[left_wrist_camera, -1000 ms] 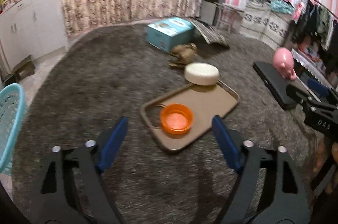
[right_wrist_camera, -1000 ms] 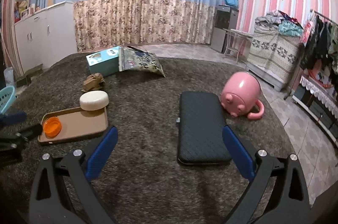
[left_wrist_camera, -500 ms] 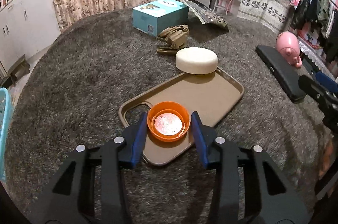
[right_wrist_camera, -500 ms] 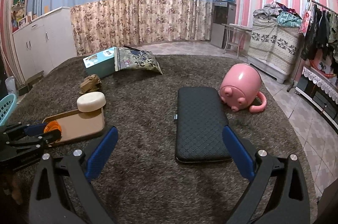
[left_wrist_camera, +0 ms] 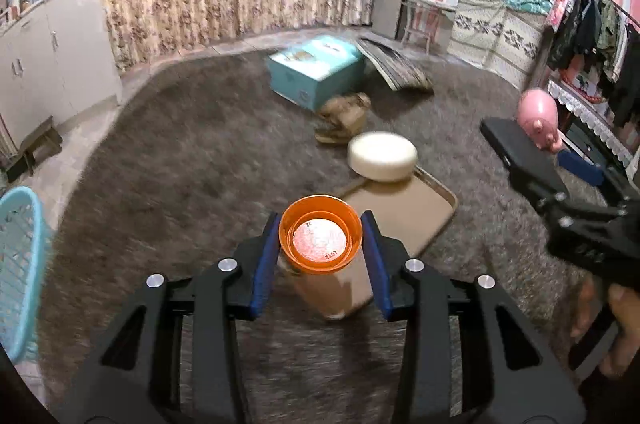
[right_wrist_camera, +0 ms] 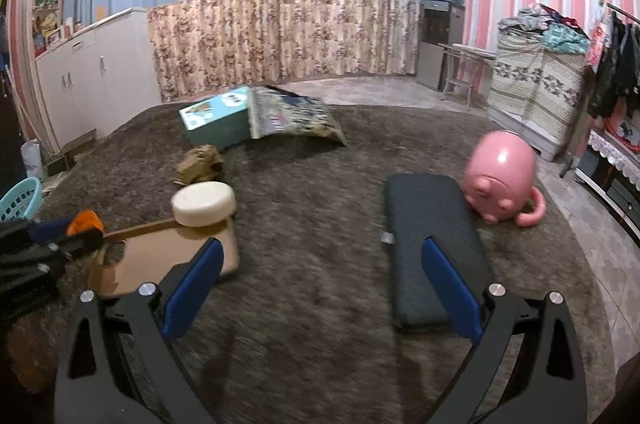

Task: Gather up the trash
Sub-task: 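Grasp the orange bowl on the tray with left tool, then lift the orange bowl with left tool while right tool grasps the white round puck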

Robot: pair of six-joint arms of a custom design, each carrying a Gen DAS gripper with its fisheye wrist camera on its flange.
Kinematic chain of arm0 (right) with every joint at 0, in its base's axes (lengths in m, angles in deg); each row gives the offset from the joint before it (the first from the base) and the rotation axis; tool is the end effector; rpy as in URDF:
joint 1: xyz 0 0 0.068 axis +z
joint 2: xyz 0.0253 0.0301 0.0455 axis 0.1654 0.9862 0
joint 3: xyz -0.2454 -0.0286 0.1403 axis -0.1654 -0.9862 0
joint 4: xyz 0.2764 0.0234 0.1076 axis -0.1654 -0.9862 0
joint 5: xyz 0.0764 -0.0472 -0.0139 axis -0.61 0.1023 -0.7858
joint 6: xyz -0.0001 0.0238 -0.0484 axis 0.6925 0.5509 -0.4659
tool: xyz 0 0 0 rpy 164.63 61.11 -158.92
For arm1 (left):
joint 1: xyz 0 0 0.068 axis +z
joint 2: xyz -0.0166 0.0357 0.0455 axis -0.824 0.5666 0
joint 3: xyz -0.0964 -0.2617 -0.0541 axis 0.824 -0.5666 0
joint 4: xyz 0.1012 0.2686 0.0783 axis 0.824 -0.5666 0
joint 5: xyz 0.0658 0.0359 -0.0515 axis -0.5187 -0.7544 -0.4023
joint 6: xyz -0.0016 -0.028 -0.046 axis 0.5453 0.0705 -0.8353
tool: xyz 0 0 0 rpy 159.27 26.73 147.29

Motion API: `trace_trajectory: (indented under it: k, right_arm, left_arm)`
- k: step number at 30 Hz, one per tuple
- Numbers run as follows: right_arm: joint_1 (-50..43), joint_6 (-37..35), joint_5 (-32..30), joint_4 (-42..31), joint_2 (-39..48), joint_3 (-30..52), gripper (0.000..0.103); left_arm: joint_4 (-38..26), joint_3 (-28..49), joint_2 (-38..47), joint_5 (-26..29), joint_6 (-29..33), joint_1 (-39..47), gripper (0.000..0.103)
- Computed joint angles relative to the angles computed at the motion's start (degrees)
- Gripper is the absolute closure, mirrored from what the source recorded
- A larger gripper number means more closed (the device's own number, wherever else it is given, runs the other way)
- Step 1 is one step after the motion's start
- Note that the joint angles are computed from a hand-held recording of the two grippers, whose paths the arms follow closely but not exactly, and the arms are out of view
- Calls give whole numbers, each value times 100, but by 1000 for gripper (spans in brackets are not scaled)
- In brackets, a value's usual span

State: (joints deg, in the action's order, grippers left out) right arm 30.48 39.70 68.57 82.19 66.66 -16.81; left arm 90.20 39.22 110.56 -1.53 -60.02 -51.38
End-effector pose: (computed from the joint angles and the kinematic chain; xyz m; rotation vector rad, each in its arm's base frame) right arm 0.2614 0.0826 0.0651 0.2426 2.1599 -0.1309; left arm 0.3002 0.0078 0.0679 0.4629 2.2888 -0.2829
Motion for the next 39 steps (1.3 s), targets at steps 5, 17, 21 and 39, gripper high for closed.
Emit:
trace_trajectory:
  k: [5,17,21,39]
  right_arm:
    - [202,-141,-83,-257,582,750,6]
    - [312,-158,-299,-1342,1790,2543,6]
    - [255,-107,-442,-1748,2122,3005,8]
    - [963,213,326,-1201,1189,2154,42]
  left_arm:
    - [-380,255,-173,233,208,630,64]
    - [-737,1102,312,551,318,1835,64]
    - [-753,1261,436,590,281,2015,64]
    - [-852,1432,350,809,257,2673,64]
